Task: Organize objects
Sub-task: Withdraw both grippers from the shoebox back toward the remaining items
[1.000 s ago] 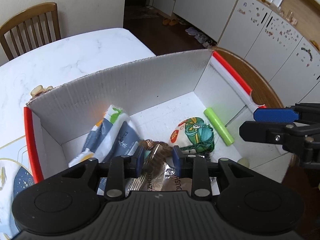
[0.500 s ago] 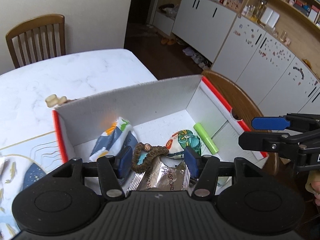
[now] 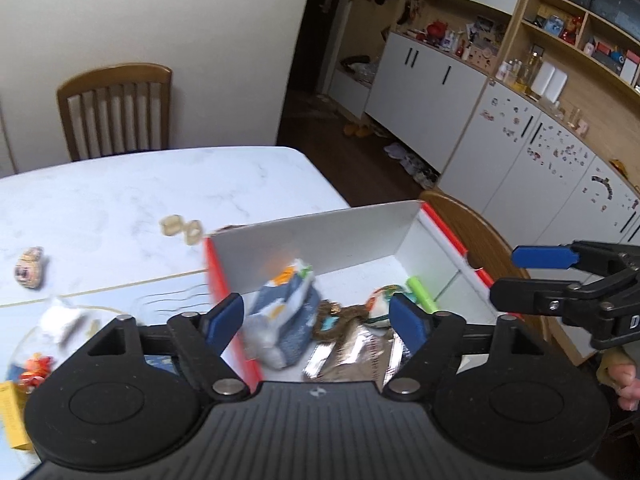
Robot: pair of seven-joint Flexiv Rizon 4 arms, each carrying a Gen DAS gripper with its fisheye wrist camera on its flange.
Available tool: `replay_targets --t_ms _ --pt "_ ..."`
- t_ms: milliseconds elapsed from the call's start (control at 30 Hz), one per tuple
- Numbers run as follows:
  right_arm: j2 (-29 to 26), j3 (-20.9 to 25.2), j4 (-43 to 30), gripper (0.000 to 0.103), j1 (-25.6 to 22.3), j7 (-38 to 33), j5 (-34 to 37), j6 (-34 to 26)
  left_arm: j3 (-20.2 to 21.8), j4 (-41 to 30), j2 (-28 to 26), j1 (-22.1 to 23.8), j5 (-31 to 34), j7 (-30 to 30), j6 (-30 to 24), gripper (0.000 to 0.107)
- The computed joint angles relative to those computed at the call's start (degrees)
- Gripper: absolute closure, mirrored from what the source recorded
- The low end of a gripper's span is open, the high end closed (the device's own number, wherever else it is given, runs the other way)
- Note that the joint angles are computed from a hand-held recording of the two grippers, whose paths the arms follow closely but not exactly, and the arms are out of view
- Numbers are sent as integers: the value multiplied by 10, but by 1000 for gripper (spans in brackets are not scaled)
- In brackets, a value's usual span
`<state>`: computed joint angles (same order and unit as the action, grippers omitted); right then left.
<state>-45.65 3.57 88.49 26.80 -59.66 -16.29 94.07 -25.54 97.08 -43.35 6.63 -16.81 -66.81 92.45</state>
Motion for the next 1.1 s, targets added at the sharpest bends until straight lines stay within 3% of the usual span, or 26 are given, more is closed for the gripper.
replay_targets --t_ms 233,367,433,500,600,900,1100 --pt "3 -41 -5 5 51 10 -6 11 -39 67 27 69 23 -1 41 22" --pt "-1 -61 -16 3 81 22 -9 8 -91 103 31 141 54 -4 60 14" --pt "-5 -63 -27 3 90 28 -12 1 -124 118 28 183 73 -8 66 4" --pt "-10 -58 -40 3 93 32 -16 -10 -161 132 20 229 90 -17 73 4" --pt "-22 -47 -67 3 96 40 -21 -28 -182 147 18 271 114 -34 80 4" --pt "-88 -25 -187 2 116 58 -43 -87 -121 163 32 292 155 -58 90 4" --pt "-169 32 -338 1 119 15 -44 -177 -91 159 15 303 166 -50 98 4"
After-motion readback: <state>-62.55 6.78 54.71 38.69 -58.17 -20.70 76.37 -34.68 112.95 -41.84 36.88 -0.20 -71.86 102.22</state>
